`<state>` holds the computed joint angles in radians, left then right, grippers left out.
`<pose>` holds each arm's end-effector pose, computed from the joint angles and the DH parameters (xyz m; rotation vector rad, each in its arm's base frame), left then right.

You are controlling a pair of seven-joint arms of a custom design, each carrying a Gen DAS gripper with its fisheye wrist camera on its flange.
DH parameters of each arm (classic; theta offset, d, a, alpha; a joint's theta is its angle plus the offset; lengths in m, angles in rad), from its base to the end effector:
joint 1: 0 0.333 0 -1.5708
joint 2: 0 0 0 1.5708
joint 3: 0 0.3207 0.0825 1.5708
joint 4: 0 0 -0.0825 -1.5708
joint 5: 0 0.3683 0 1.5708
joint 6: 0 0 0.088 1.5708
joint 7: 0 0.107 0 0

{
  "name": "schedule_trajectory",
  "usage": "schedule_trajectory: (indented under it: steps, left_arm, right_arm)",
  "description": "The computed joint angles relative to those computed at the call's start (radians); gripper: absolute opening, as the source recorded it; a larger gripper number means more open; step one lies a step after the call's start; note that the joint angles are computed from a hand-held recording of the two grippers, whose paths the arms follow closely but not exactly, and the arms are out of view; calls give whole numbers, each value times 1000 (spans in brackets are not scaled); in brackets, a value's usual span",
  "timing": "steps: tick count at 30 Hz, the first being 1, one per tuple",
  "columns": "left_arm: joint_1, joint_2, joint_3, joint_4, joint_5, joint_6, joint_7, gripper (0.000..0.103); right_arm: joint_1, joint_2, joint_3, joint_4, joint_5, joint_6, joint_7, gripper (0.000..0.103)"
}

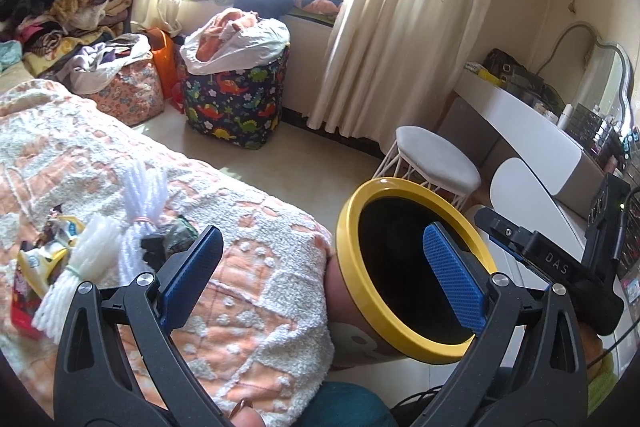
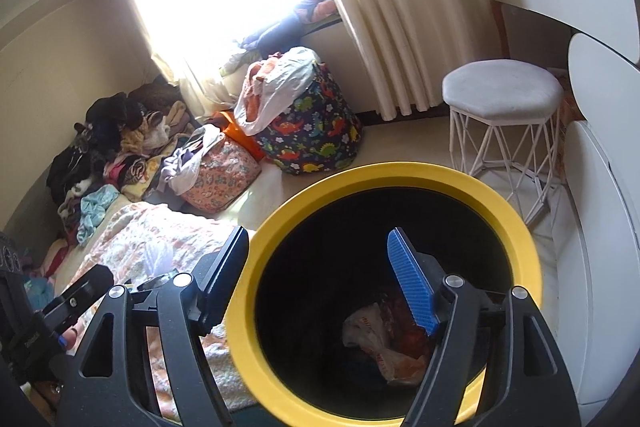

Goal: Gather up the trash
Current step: 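Move both open tools back over the trash on the bed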

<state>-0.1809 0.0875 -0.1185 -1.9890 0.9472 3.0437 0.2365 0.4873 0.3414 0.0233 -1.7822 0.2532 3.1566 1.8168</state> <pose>0.5505 -0.2331 0.5237 -1.8144 1.5767 -1.1630 0.6030 0.3095 0.5026 -1.5064 1.5011 -0.3308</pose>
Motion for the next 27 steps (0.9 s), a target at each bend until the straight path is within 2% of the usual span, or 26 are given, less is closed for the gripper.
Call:
schedule_trajectory:
  steps: [6,9,16,21,27]
  left_arm:
    - [20,-36,9,-31,60,0,-78,92]
    - [38,-55,3,-46,91,-8,-117,92]
    - [89,-101,-15,-89,147,-13,-189,92]
    - [126,-134,-28,-117,205,-22,-250,92]
    - [164,-169,-36,-156,217,-31,-274,92]
  right_arm:
    - [7,7,21,24,-11,-17,-29,70]
    - [-14,12,58,35,2,-26,-61,70]
    - [8,16,71,53,-1,-37,-98,71]
    - [6,19,101,66,5,-48,-144,71]
    - [9,23,128,78,19,-61,-197,71]
